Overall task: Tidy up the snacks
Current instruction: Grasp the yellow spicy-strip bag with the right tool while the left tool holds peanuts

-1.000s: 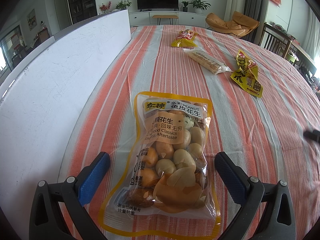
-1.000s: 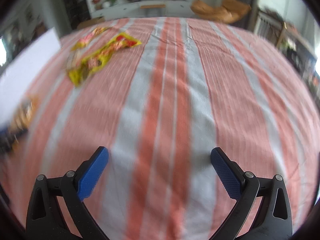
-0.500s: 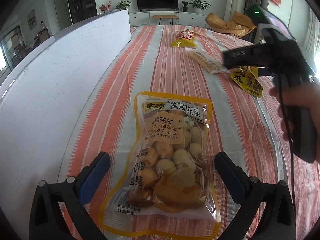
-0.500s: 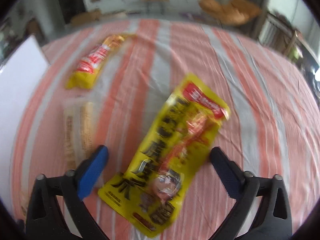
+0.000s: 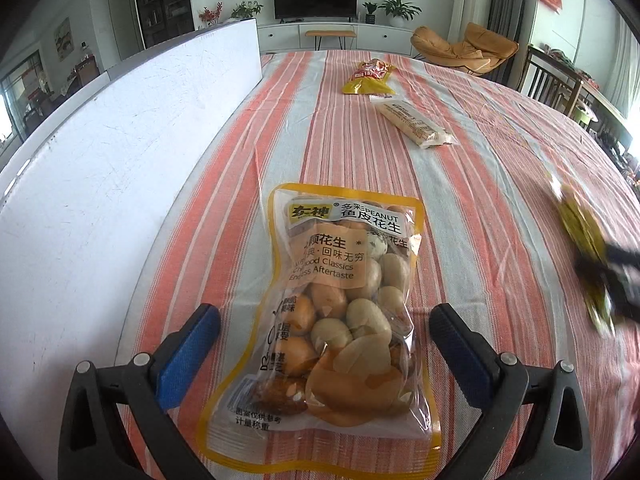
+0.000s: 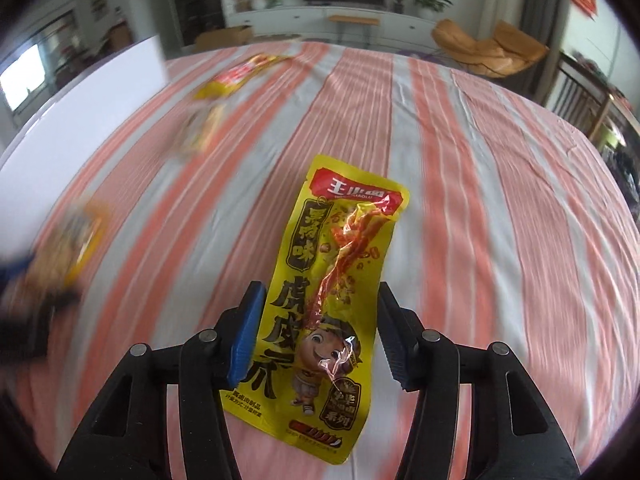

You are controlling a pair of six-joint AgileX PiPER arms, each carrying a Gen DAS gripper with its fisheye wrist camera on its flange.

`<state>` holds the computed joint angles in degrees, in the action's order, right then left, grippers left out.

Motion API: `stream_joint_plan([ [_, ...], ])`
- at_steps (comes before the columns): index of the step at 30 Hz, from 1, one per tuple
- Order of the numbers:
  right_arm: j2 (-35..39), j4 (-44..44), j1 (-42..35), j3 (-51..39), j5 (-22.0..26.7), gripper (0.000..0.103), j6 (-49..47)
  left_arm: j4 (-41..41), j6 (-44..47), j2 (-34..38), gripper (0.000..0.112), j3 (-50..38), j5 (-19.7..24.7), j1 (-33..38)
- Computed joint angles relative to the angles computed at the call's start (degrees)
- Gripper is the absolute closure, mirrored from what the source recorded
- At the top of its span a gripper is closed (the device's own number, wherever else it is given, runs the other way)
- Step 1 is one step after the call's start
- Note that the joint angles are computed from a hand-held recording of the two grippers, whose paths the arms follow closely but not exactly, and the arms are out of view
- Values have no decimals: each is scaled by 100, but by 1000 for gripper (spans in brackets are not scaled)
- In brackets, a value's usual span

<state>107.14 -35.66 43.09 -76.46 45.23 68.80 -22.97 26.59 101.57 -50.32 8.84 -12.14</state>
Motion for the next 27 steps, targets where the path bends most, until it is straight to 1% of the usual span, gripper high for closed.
stream_joint_plan([
  [2, -336, -296, 361, 546, -76, 45, 456, -3, 4, -6, 9, -3, 11, 4],
  [3, -476, -496, 604, 781, 15, 45, 761, 36, -41, -14, 9, -2, 16, 0],
  [6, -672, -931, 827, 1194, -67, 44, 1507, 40, -52, -4, 9, 4, -2, -9],
  [7, -692, -992, 778, 1239, -95, 43, 1550, 45, -50, -14, 9, -4, 17, -2],
  [9, -592, -989, 720, 1108, 8, 32, 1508, 38, -46, -8, 9, -3, 11, -4],
  [10, -586, -956, 747, 1120, 27, 19, 1541, 27, -30, -15, 9, -7, 23, 2],
  [11, -549, -817, 698, 1069, 16, 8, 1397, 27, -30, -15, 9, -7, 23, 2],
  [12, -500, -640, 621, 999, -43, 6, 1153, 27, -28, -13, 9, -7, 22, 2],
  [17, -469, -554, 620, 985, -104, 2, 1006, 25, -25, -15, 9, -7, 24, 3],
  [23, -485, -518, 620, 1008, -140, 0, 969, -34, 35, -20, 9, -4, 34, 9],
  [24, -552, -539, 588, 1099, -266, 0, 999, -166, 185, -35, 9, 10, 53, 24],
  [25, -674, -570, 506, 1287, -579, 0, 1066, -394, 456, -39, 9, 12, 95, 47],
  [27, -1244, -688, 163, 2010, -1695, 0, 1603, -691, 967, -75, 9, 5, 276, 98],
])
